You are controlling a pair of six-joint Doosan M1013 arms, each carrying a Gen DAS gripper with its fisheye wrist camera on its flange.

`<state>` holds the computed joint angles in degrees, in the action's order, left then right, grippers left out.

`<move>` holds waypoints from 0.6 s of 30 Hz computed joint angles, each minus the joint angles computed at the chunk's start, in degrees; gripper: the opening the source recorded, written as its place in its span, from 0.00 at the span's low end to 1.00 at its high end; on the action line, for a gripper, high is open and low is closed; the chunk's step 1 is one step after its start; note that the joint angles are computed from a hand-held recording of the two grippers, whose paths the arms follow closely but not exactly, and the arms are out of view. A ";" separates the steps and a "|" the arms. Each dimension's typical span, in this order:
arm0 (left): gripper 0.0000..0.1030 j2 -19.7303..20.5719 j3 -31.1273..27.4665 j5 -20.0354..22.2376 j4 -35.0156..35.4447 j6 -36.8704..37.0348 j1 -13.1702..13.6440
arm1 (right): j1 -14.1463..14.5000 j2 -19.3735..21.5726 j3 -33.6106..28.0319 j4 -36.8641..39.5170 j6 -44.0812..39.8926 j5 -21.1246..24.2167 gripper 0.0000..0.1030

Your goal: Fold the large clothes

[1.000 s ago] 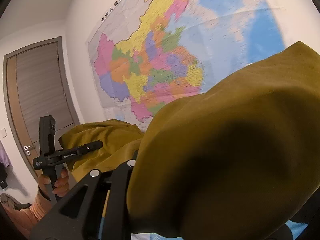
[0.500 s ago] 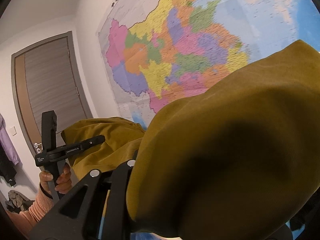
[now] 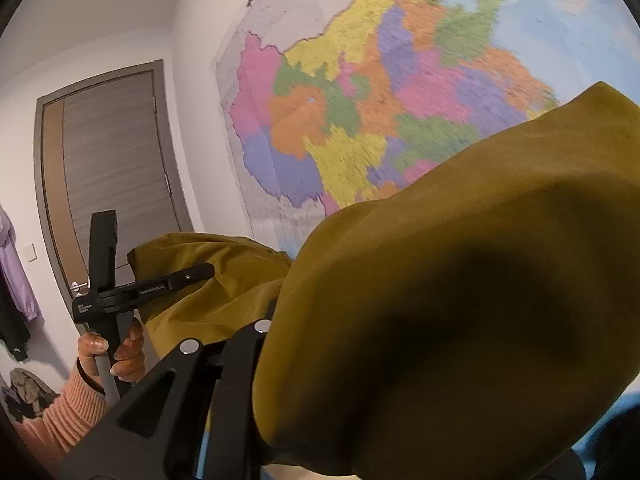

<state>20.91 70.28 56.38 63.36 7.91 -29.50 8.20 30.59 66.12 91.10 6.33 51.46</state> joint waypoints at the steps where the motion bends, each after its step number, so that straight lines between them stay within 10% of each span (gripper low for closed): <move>1: 0.25 0.05 0.19 0.19 1.30 -0.59 0.40 | 0.31 0.10 -0.03 0.47 -1.38 -0.50 0.16; 5: 0.30 0.69 3.03 0.42 2.13 -2.43 2.15 | 1.87 2.08 -0.12 -2.48 -2.90 -1.21 0.16; 9: 0.31 3.05 5.52 0.08 -11.40 1.09 5.08 | 2.84 7.34 -4.28 -20.38 16.08 3.95 0.18; 13: 0.35 2.79 9.40 -2.15 -13.56 -3.12 6.05 | 1.79 9.06 -3.56 -20.96 20.68 8.97 0.25; 18: 0.40 1.29 11.25 -5.58 -15.56 -3.12 6.96 | -1.10 7.75 -1.02 -18.37 20.98 14.49 0.58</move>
